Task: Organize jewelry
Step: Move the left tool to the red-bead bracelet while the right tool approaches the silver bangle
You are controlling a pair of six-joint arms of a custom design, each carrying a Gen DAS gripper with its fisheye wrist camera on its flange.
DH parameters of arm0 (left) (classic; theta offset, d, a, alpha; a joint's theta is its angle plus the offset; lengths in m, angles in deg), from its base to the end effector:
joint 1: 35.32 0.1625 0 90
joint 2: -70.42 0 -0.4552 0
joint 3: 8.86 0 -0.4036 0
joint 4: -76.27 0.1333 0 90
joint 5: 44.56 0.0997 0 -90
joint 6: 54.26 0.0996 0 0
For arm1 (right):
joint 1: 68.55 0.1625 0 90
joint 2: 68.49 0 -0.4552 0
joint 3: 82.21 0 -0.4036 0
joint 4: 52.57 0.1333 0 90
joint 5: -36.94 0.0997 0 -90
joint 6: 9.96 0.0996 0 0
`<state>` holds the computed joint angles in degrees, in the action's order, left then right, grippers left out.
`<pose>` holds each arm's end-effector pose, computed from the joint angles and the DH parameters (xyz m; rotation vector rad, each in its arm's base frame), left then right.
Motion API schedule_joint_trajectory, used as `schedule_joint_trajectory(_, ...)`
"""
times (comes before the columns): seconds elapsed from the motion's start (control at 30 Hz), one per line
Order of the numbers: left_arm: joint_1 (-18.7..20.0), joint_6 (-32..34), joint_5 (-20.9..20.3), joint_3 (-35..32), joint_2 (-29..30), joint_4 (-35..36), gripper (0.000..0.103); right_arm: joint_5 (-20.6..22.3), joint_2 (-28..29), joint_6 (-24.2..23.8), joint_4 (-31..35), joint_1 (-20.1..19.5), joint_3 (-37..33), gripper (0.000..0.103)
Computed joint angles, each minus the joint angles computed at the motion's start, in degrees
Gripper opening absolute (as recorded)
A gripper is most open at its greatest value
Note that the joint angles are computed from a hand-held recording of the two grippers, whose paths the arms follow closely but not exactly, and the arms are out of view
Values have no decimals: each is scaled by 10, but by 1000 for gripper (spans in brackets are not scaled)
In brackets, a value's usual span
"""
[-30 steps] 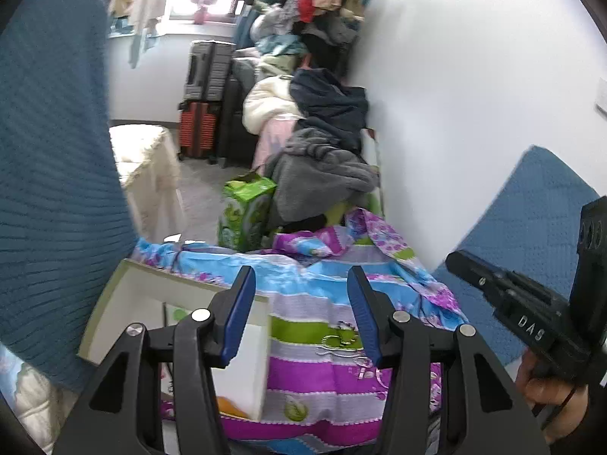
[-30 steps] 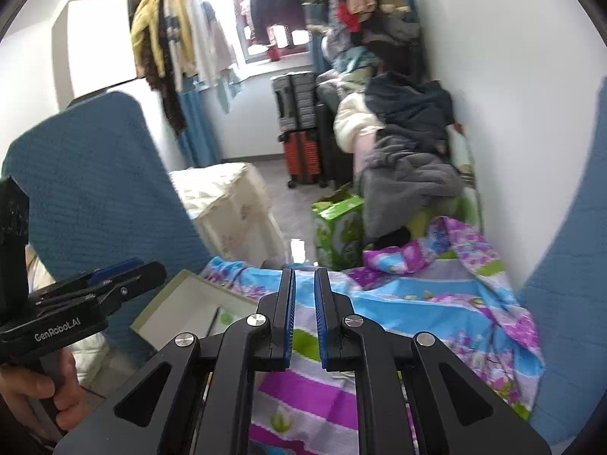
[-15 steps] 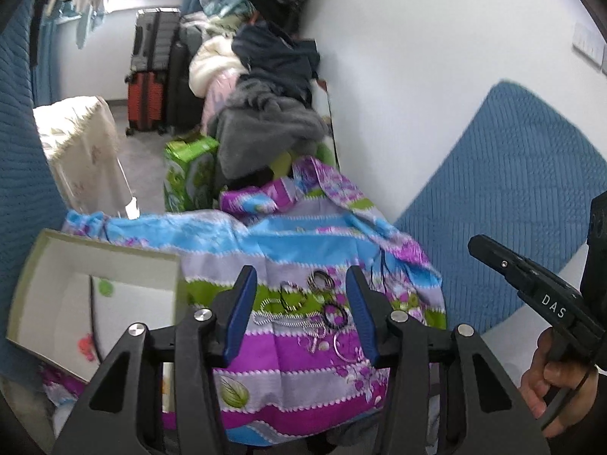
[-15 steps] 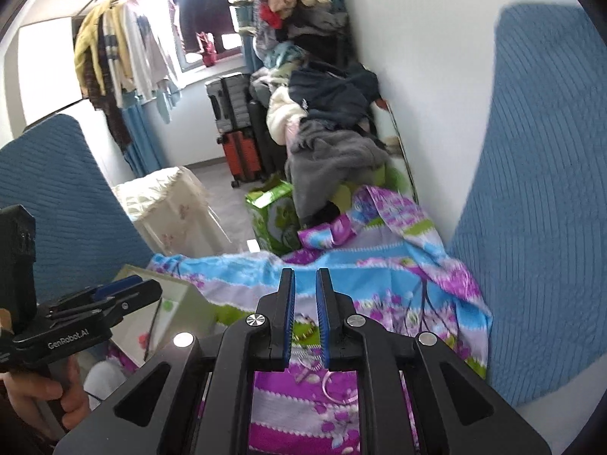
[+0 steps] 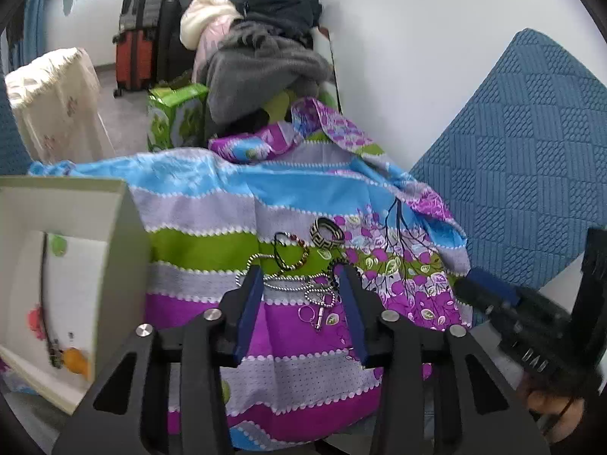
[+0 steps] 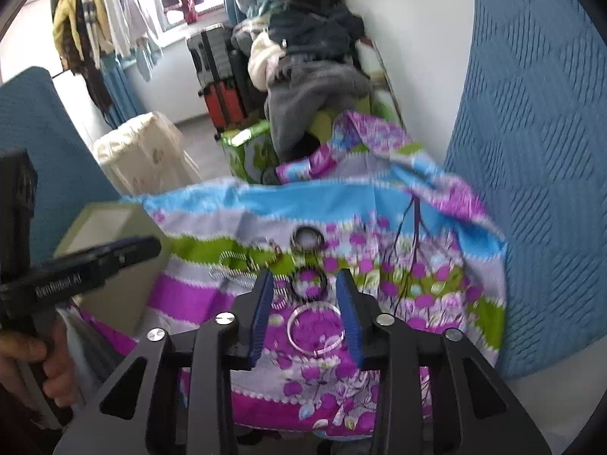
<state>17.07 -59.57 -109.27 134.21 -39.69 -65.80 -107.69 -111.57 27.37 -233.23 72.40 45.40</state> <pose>-0.0473 -0.3496 0.3179 0.6718 2.6969 -0.6631 0.4027 -0.2596 0.0250 0.2150 -2.3512 0.9396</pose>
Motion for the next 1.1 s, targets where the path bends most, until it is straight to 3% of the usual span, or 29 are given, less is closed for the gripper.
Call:
schedule_joint_trajectory(0.1,19,10,-8,2,34,-28,37,10,15,-4,-29,-14,14,52)
schedule_joint_trajectory(0.3,48,43,-10,-4,108,-83,32,26,55,-31,-98,-45,33,65)
schedule_joint_trajectory(0.6,90,86,-18,-25,216,-159,27,50,104,-70,-152,-89,35,72)
schedule_joint_trajectory(0.77,102,98,-22,-35,254,-175,26,42,124,-97,-152,-100,21,76)
schedule_joint_trajectory(0.87,105,106,-16,-37,270,-187,26,40,132,-104,-144,-106,15,76)
schedule_joint_trajectory(0.97,100,109,2,-37,280,-196,18,34,139,-106,-140,-106,11,77)
schedule_joint_trajectory(1.1,98,113,21,-35,290,-209,18,28,146,-113,-146,-103,8,77)
